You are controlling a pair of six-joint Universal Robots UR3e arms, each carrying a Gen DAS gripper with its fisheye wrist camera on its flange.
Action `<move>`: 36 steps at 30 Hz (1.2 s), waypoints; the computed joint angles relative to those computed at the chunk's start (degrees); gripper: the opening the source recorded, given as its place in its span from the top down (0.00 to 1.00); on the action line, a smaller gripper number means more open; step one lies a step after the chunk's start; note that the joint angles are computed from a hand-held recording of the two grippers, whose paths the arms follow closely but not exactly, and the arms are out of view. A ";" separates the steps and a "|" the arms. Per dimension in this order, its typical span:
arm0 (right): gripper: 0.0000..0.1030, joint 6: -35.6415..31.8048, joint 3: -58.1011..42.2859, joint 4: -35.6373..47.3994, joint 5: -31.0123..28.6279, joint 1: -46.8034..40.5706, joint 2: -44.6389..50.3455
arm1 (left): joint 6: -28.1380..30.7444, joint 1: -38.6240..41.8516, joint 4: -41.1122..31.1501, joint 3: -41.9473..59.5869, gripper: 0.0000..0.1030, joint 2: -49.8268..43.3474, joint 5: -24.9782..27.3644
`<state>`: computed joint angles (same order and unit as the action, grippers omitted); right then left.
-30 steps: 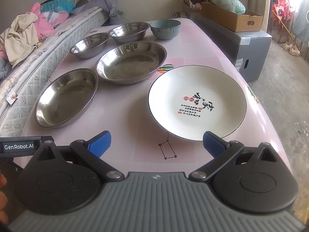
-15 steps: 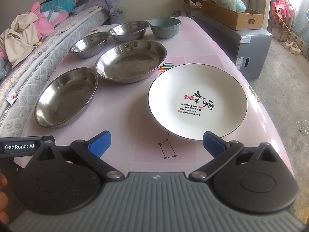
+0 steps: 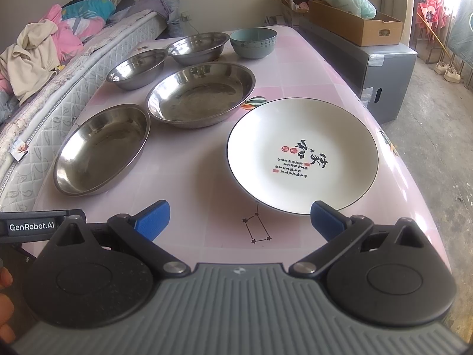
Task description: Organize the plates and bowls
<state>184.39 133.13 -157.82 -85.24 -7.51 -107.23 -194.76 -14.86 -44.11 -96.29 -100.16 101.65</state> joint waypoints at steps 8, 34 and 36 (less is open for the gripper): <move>0.01 -0.04 -0.01 0.00 0.09 -0.05 0.05 | -0.08 -0.10 -0.02 0.10 0.00 -0.18 0.03; 0.01 0.85 -0.32 -1.74 -0.07 1.11 2.27 | 0.50 0.87 -0.17 -0.28 0.00 -0.90 -0.20; 0.01 0.89 -0.53 -2.09 0.32 1.19 2.85 | 0.67 1.27 -0.06 -0.25 0.00 -1.09 -0.21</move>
